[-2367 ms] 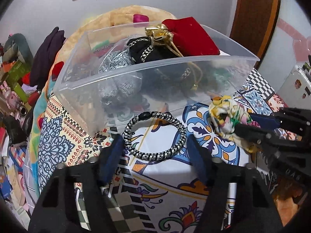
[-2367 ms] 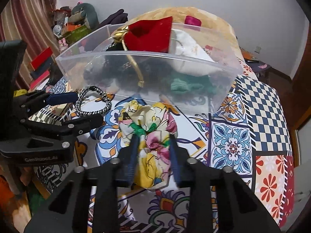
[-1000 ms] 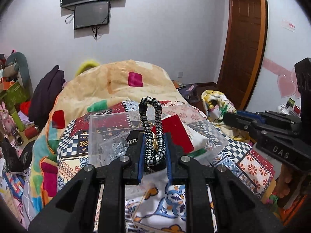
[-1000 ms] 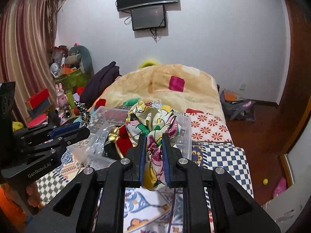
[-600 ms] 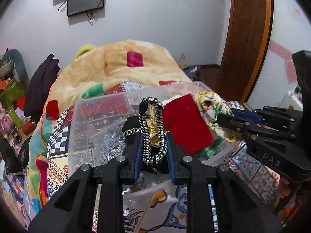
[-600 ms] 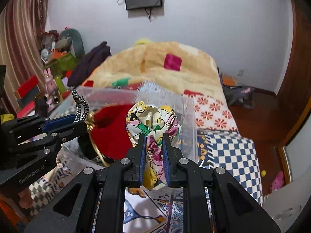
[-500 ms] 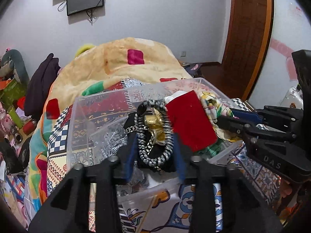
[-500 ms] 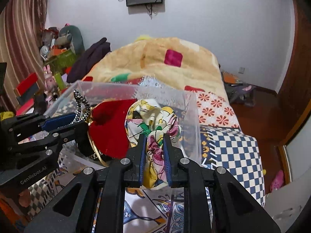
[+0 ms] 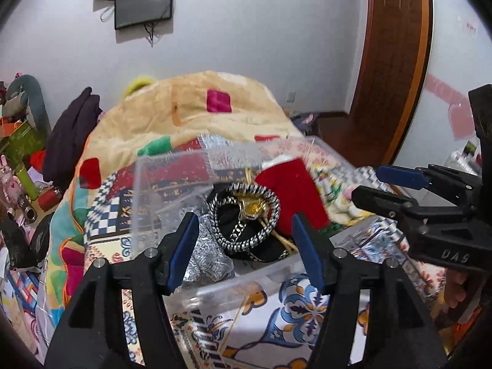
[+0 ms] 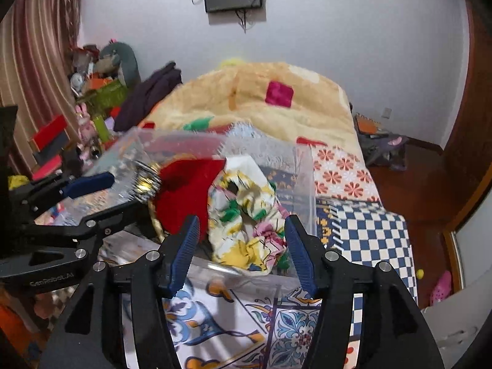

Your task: Organize soft objects

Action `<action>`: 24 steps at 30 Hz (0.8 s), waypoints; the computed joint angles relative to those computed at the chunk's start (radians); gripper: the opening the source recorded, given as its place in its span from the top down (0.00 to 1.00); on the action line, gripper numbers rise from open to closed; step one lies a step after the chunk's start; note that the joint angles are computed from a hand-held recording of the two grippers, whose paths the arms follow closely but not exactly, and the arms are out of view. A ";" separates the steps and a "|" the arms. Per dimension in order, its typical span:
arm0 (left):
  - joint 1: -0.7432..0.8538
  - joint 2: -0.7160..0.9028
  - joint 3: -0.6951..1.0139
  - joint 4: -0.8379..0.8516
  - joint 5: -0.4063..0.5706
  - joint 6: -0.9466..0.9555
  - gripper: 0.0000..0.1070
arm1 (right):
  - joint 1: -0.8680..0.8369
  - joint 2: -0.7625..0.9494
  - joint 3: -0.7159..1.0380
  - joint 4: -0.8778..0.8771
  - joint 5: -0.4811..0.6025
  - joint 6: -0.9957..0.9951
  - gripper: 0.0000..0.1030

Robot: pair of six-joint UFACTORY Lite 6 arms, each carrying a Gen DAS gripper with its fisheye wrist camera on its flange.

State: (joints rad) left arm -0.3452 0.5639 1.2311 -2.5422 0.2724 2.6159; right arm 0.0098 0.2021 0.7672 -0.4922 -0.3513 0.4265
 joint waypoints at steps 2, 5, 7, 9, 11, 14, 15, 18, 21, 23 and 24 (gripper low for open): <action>0.017 -0.083 -0.076 0.038 0.042 -0.042 0.41 | -0.003 -0.092 -0.056 -0.022 -0.012 0.022 0.48; 0.046 -0.213 -0.186 0.097 0.104 -0.116 0.41 | -0.001 -0.247 -0.142 -0.045 -0.020 0.050 0.48; 0.055 -0.306 -0.262 0.083 0.130 -0.111 0.40 | 0.003 -0.331 -0.186 -0.051 -0.023 0.061 0.48; 0.051 -0.393 -0.331 0.026 0.141 -0.054 0.34 | 0.002 -0.435 -0.240 -0.081 -0.022 0.097 0.48; 0.046 -0.495 -0.418 -0.046 0.164 0.015 0.28 | 0.009 -0.547 -0.290 -0.118 -0.007 0.149 0.48; 0.034 -0.619 -0.515 -0.095 0.178 0.055 0.19 | 0.026 -0.677 -0.349 -0.121 0.015 0.174 0.40; 0.029 -0.648 -0.537 -0.115 0.179 0.073 0.15 | 0.038 -0.713 -0.367 -0.086 0.026 0.147 0.37; 0.014 -0.743 -0.607 -0.181 0.179 0.120 0.09 | 0.057 -0.806 -0.414 -0.034 0.044 0.107 0.29; 0.008 -0.811 -0.652 -0.192 0.177 0.118 0.05 | 0.097 -0.884 -0.454 0.150 0.067 -0.059 0.19; 0.007 -0.835 -0.671 -0.197 0.179 0.119 0.05 | 0.119 -0.910 -0.469 0.271 0.070 -0.174 0.16; 0.007 -0.848 -0.681 -0.199 0.179 0.122 0.05 | 0.125 -0.918 -0.474 0.296 0.071 -0.197 0.15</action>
